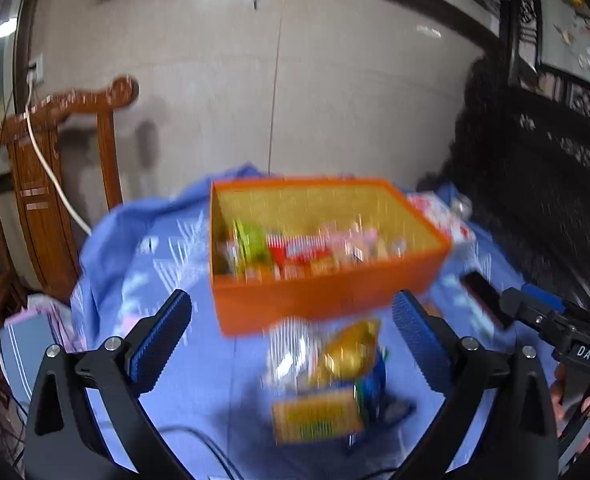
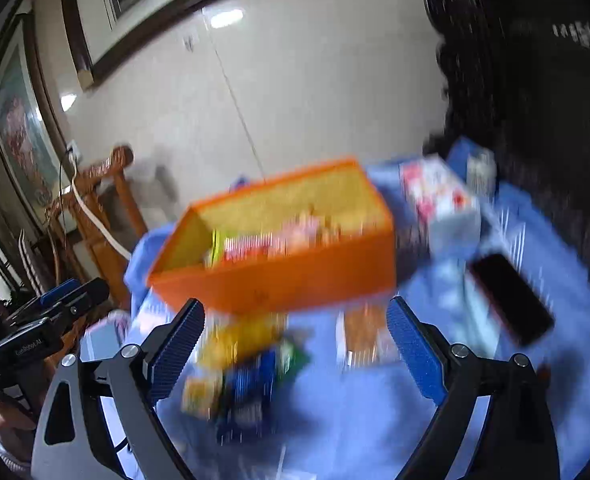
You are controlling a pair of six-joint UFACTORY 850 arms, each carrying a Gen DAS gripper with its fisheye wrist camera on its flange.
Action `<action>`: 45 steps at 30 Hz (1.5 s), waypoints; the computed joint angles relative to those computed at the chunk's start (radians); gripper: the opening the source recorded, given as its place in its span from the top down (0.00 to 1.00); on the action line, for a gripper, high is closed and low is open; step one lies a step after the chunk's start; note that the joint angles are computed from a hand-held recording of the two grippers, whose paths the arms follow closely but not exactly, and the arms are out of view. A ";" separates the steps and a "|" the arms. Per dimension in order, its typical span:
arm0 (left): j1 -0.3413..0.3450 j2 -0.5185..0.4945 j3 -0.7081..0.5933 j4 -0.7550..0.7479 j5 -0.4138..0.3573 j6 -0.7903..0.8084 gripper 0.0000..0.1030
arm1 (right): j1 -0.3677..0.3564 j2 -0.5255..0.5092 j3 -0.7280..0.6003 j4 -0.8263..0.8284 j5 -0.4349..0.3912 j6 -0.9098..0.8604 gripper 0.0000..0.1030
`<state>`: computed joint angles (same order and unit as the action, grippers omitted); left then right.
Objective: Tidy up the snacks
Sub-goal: 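Grasp the WEIDAN cracker pack with the left gripper while the right gripper grasps the blue snack bag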
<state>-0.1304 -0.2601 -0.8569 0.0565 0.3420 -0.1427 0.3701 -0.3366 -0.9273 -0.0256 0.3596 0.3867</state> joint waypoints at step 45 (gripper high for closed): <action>0.036 -0.178 0.034 0.305 -0.012 -0.077 0.04 | 0.030 -0.148 0.029 -0.812 -0.029 0.902 0.63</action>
<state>-0.0939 -0.4376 -0.8232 0.3620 0.3302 -0.2199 0.4004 -0.4847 -0.8984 -0.8380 0.3305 1.2885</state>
